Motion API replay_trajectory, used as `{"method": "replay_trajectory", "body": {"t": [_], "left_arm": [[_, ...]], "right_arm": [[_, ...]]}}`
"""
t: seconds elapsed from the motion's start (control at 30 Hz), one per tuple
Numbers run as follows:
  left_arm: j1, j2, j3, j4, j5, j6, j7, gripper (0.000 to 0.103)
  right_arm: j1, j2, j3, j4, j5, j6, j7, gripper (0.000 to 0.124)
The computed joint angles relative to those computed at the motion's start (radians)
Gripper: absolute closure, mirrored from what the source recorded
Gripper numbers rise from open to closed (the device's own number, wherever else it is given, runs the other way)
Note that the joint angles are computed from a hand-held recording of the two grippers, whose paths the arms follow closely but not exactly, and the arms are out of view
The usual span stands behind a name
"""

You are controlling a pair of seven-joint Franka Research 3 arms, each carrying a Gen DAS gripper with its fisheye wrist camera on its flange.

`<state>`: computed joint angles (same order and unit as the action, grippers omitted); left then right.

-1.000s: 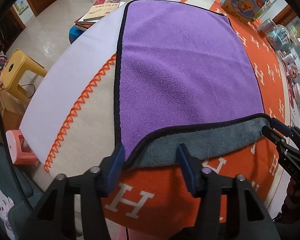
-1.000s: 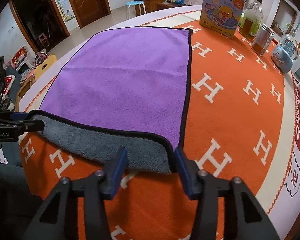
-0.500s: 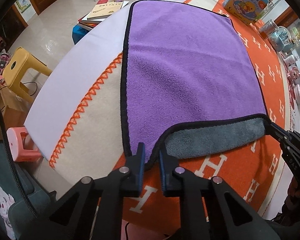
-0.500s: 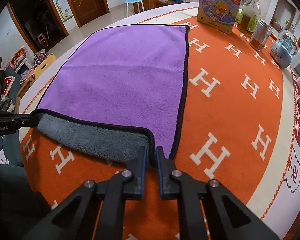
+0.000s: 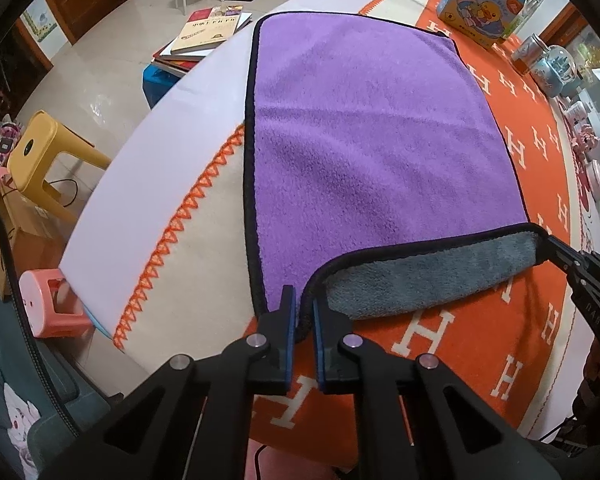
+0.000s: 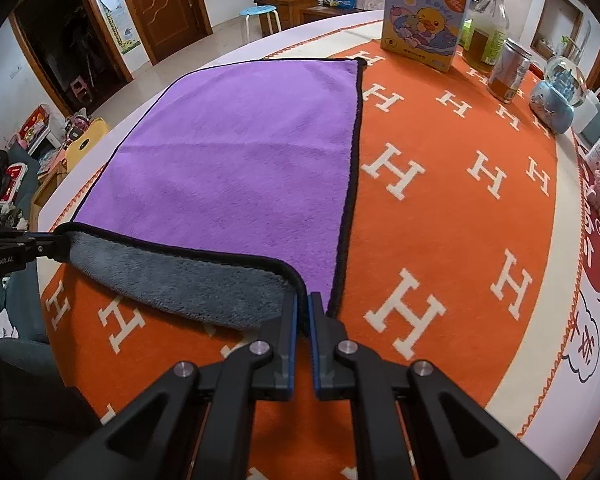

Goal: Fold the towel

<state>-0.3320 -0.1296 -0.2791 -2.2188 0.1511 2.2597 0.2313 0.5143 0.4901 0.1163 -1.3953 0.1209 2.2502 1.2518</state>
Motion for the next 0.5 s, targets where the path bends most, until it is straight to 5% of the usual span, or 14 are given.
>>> {"method": "replay_trajectory", "body": {"t": [0.5], "left_arm": [[0.047,-0.027,0.016,0.090,0.149,-0.090,0.081,0.098]], "right_arm": [[-0.001,0.083,0.008,0.166,0.046,0.064,-0.012,0.119]]}}
